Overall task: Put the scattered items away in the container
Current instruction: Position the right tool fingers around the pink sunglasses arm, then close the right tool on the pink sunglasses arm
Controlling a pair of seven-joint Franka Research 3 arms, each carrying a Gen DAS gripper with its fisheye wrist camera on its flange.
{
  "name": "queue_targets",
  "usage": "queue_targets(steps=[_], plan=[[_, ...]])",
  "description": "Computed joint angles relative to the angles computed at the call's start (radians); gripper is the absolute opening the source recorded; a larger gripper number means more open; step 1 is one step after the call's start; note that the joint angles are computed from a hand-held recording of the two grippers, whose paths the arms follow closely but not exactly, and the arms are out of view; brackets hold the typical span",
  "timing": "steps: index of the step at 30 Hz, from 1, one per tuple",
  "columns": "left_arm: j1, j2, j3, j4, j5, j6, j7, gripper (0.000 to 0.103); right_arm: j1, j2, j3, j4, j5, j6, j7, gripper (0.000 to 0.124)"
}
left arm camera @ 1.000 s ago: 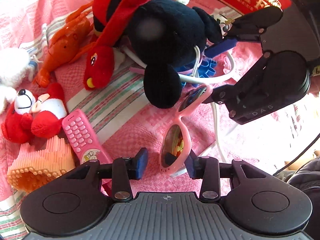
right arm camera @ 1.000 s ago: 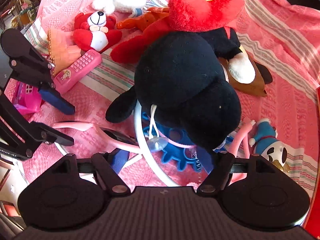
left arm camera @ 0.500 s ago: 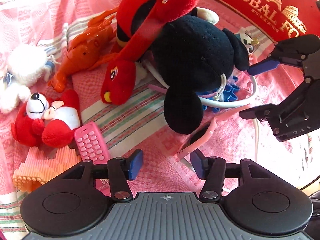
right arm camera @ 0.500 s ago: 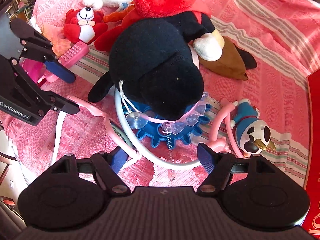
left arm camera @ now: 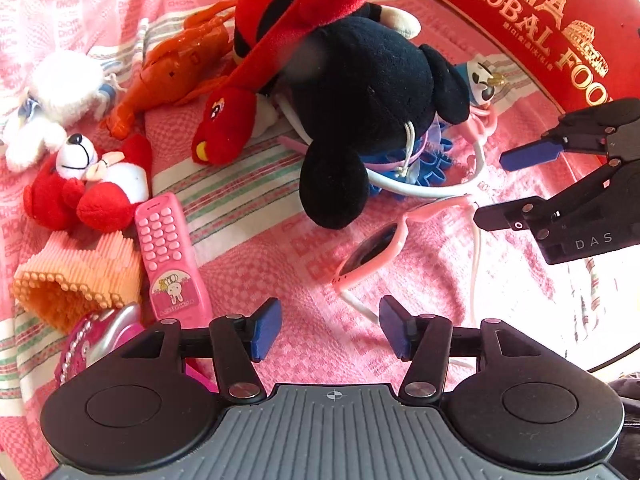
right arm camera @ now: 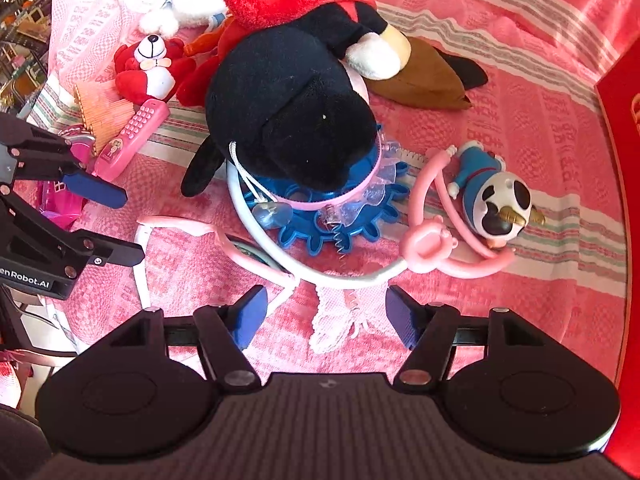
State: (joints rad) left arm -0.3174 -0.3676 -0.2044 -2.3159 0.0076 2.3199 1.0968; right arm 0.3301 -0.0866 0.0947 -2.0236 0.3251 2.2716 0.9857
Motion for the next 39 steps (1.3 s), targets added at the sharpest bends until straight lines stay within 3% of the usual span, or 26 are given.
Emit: queue_targets(steps=[5,10,12,14,18,19,27,29,31,32,33,34,35,37,39], plan=[[0.002,0.031,-0.024,0.012,0.014,0.0,-0.071,0.067,-0.001,-0.02,-0.004,-0.021,0.041,-0.065,0.037,0.061],[0.005,0.04,-0.046,0.015,0.078,0.004,-0.136,0.065,0.004,-0.032,0.001,-0.043,0.06,-0.065,0.086,0.051],[0.007,0.04,-0.055,0.018,0.106,-0.005,-0.165,0.056,0.006,-0.031,0.0,-0.044,0.079,-0.065,0.106,0.051],[0.001,0.038,-0.05,0.014,0.104,0.003,-0.181,0.035,0.007,-0.03,0.002,-0.047,0.086,-0.059,0.129,0.048],[-0.002,0.049,-0.051,0.022,0.109,0.008,-0.216,0.022,0.014,-0.023,0.005,-0.046,0.107,-0.052,0.158,0.029],[-0.002,0.055,-0.053,0.026,0.116,0.006,-0.222,0.021,0.016,-0.023,0.006,-0.047,0.109,-0.046,0.157,0.021],[-0.007,0.04,-0.046,0.006,0.114,0.022,-0.25,0.029,0.024,-0.032,0.01,-0.076,0.081,0.018,0.157,0.015],[-0.009,0.039,-0.047,0.004,0.117,0.021,-0.25,0.04,0.022,-0.035,0.01,-0.085,0.066,0.033,0.166,0.009],[-0.01,0.039,-0.048,0.005,0.121,0.02,-0.252,0.044,0.021,-0.033,0.008,-0.083,0.065,0.029,0.166,0.008],[-0.01,0.039,-0.05,0.005,0.124,0.018,-0.256,0.043,0.022,-0.035,0.008,-0.084,0.062,0.032,0.165,0.008],[-0.01,0.037,-0.049,0.004,0.122,0.018,-0.26,0.037,0.022,-0.037,0.008,-0.087,0.061,0.035,0.162,0.008],[-0.01,0.032,-0.047,0.002,0.119,0.015,-0.264,0.02,0.023,-0.038,0.009,-0.089,0.06,0.037,0.163,0.008],[-0.014,0.024,-0.039,-0.006,0.102,0.022,-0.261,0.017,0.023,-0.039,0.009,-0.091,0.061,0.037,0.163,0.008],[-0.015,0.008,-0.031,-0.02,0.079,0.026,-0.266,0.018,0.023,-0.04,0.006,-0.092,0.067,0.035,0.162,0.008],[-0.013,-0.004,-0.032,-0.027,0.073,0.02,-0.28,0.03,0.022,-0.04,0.006,-0.091,0.067,0.032,0.16,0.008]])
